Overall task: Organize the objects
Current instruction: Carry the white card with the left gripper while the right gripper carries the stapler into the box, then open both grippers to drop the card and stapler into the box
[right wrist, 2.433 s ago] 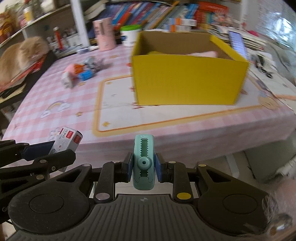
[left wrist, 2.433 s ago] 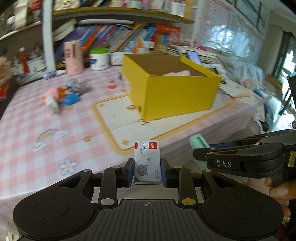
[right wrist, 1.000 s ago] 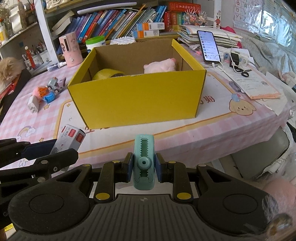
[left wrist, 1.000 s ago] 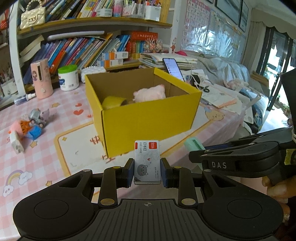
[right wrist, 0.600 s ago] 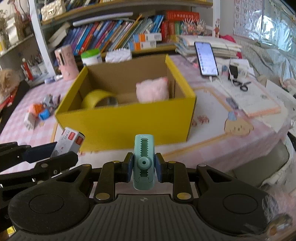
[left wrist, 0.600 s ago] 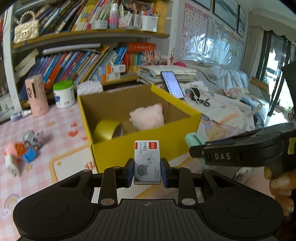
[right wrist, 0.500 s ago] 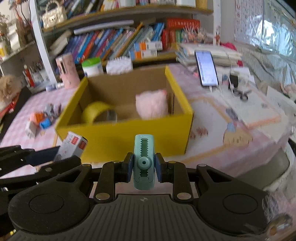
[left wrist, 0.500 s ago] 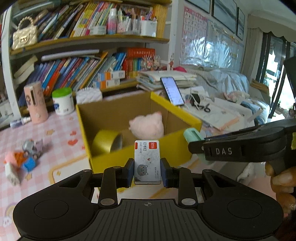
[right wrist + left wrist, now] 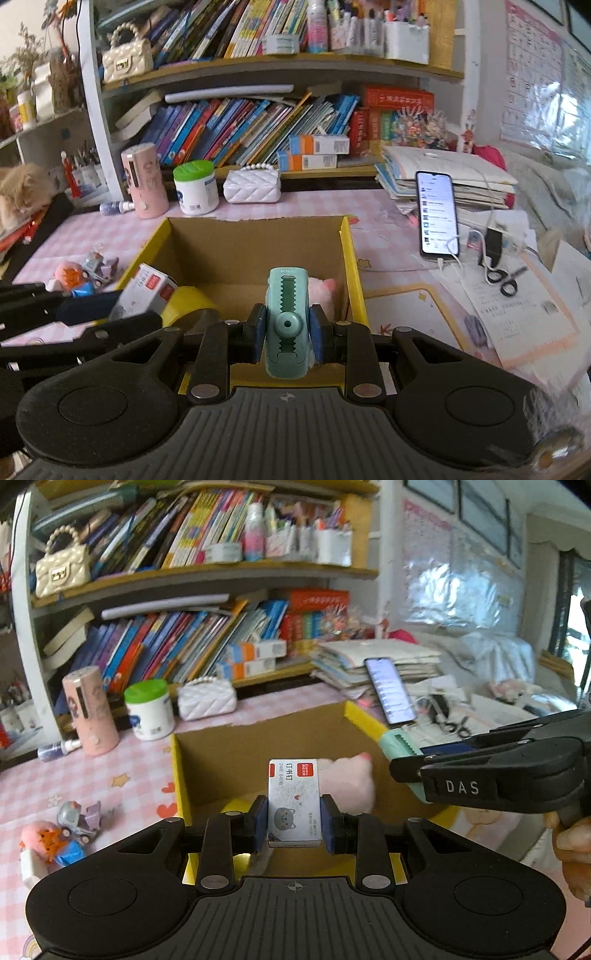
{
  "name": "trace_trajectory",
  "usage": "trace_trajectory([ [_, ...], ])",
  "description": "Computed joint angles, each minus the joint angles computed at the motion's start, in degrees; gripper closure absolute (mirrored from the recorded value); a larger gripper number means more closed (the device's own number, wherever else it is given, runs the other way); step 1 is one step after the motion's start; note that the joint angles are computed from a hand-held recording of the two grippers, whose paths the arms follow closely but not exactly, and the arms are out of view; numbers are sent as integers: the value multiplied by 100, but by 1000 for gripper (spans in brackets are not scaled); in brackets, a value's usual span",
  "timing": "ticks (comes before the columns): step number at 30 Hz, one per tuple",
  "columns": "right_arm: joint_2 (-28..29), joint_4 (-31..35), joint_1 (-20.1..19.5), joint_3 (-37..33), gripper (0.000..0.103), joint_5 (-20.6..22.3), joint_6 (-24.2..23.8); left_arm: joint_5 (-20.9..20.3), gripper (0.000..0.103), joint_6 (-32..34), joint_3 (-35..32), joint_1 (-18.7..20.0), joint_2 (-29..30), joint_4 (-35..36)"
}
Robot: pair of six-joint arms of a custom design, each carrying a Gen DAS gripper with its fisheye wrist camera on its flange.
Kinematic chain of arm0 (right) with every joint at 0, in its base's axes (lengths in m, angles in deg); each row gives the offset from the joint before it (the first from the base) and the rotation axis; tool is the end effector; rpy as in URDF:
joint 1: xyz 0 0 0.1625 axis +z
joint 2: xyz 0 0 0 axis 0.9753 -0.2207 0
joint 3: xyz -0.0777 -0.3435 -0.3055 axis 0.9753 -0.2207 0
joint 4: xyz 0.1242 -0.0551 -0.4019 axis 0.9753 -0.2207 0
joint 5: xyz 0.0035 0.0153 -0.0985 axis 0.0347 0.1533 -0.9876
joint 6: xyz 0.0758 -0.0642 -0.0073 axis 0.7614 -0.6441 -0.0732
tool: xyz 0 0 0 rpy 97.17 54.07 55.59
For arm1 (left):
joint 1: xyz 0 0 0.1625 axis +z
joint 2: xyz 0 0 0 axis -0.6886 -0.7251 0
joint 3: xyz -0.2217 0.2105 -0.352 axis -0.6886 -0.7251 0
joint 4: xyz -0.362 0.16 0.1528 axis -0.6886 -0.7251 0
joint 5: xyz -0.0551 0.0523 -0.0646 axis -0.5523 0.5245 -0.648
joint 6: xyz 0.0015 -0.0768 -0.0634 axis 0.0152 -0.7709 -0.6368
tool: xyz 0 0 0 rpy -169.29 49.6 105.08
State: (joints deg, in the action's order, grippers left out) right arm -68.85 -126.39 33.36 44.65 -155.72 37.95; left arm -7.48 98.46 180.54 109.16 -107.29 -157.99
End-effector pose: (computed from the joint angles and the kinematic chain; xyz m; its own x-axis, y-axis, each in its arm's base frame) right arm 0.3225 -0.6526 0.0542 -0.7366 -0.0822 0.6713 -0.5736 0.6017 -0.5558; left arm -0.1001 -0.6494 0.2518 -0.6420 0.4278 -0.6363 0.7544 0.5004 -0.4248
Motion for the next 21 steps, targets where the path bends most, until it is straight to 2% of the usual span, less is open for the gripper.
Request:
trace_trajectory([
  [5, 99, 631, -197, -321, 80, 174, -344, 287, 75, -108, -276, 45, 252, 302],
  [13, 260, 2108, -434, -929, 80, 294, -886, 593, 75, -358, -650, 119, 536, 1039],
  [21, 327, 3321, -549, -1380, 80, 441, -882, 407, 75, -752, -764, 192, 463, 1523],
])
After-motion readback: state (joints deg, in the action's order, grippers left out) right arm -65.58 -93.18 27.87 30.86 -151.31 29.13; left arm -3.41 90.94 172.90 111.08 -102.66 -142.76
